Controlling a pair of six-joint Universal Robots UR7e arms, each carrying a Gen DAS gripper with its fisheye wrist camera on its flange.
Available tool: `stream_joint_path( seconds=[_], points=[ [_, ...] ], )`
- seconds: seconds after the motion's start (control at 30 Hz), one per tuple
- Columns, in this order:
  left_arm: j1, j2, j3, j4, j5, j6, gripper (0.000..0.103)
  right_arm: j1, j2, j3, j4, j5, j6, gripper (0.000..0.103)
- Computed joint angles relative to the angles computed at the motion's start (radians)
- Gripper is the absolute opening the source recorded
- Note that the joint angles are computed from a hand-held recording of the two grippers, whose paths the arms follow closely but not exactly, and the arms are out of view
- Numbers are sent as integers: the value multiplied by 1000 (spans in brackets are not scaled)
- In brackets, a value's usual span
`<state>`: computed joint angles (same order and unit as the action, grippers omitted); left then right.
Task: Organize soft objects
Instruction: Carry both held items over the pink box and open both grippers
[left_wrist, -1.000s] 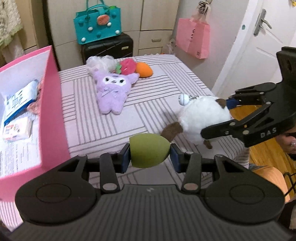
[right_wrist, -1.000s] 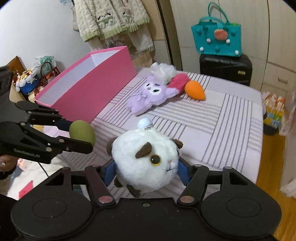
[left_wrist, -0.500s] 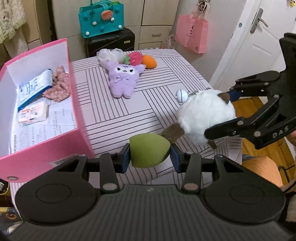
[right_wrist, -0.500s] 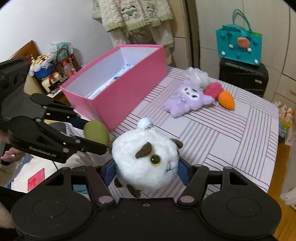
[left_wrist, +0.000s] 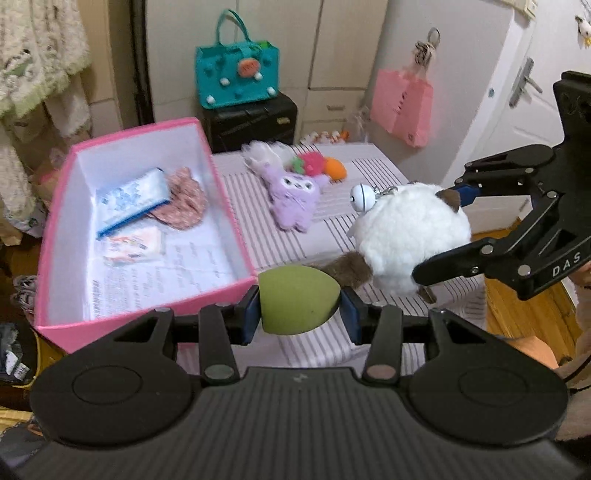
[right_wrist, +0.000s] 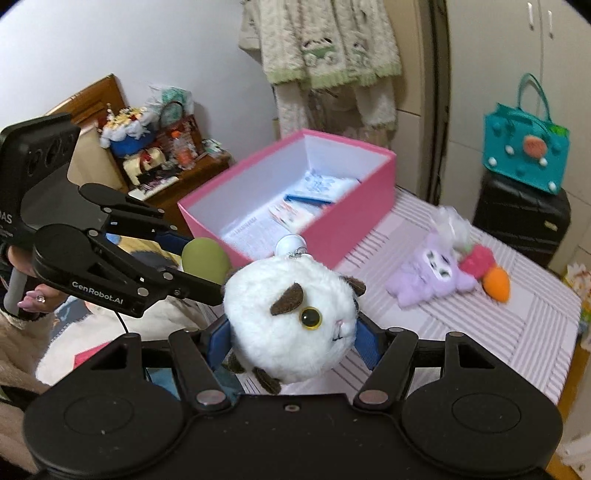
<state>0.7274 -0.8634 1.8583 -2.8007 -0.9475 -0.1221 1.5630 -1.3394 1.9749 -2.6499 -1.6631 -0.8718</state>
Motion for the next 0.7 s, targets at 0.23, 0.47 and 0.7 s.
stream_joint_path(
  seconds=[0.23,0.47,0.7],
  points=[
    [19,-29,28,-91,63,41,45,24,76,-39,-76,79,-41,72],
    [57,-5,-4,-154,150,106,45,39,179,-121,-105,145,-47,72],
    [105,48,-76,-210,193,178,45,70,304,-217,-182,140,-67,72]
  ],
)
